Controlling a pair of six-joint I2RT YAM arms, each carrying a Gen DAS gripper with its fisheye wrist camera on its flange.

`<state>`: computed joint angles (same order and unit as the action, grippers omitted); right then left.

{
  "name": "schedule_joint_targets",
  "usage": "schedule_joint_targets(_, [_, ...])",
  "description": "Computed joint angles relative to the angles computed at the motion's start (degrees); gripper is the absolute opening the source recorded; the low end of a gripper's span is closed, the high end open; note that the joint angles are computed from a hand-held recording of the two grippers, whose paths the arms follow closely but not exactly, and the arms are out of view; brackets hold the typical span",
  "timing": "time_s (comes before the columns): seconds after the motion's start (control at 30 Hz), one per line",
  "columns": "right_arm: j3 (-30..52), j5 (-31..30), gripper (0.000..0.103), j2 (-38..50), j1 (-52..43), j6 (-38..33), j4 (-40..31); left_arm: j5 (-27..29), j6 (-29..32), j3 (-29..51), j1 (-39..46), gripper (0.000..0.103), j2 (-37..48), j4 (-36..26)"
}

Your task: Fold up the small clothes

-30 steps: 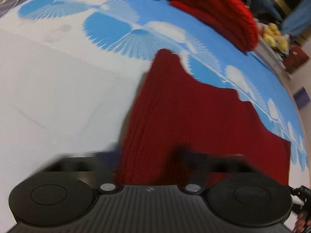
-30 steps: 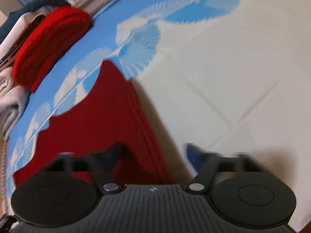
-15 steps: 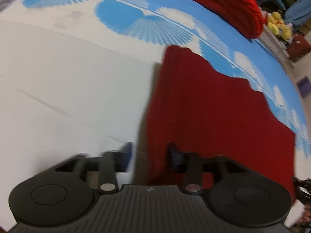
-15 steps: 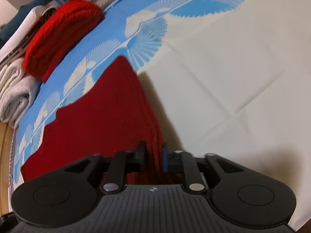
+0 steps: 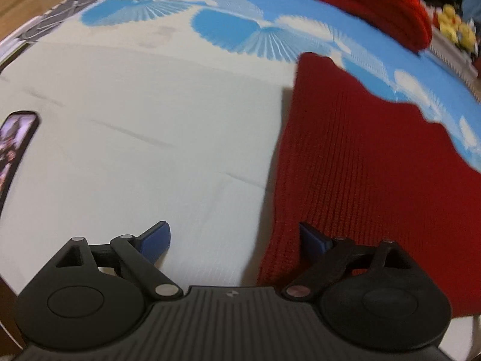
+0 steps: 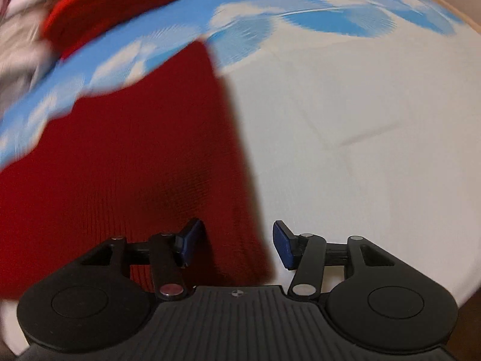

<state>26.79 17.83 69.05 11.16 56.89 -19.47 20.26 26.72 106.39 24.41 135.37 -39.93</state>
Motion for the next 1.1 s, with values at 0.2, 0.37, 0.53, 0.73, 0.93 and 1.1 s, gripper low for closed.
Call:
schedule_joint_targets(0.2, [-1.5,7.6,0.058,-7.9,8.9,11.1,-7.7,3.4,2.7,-18.5,3.9,0.099,-14.2,7.9])
schedule_joint_targets(0.37, [3.9,31.0,0.087,-2.8,40.2,29.5,-17.2,9.9,14.0,-39.3,8.5,0.103,-29.0,13.2])
schedule_joint_targets(0.53, [9.8,34.0,0.089,11.6,55.5,33.7,-15.1,8.2,21.4,-53.0,10.4,0.103,-35.3,18.0])
schedule_joint_targets(0.73, [14.6,32.3,0.089,17.3,60.1,34.3,-16.6,8.6,24.0,-59.3,11.5,0.103,-37.3,25.4])
schedule_joint_targets(0.93, [14.8,35.4,0.089,18.7,59.5,30.0,-14.9,9.4,21.9,-56.2,11.6,0.103,-34.3,25.0])
schedule_joint_targets(1.1, [13.4,32.6,0.089,19.4,57.1,27.1,-10.3,8.7,21.4,-55.5,9.9,0.103,-33.0,26.2])
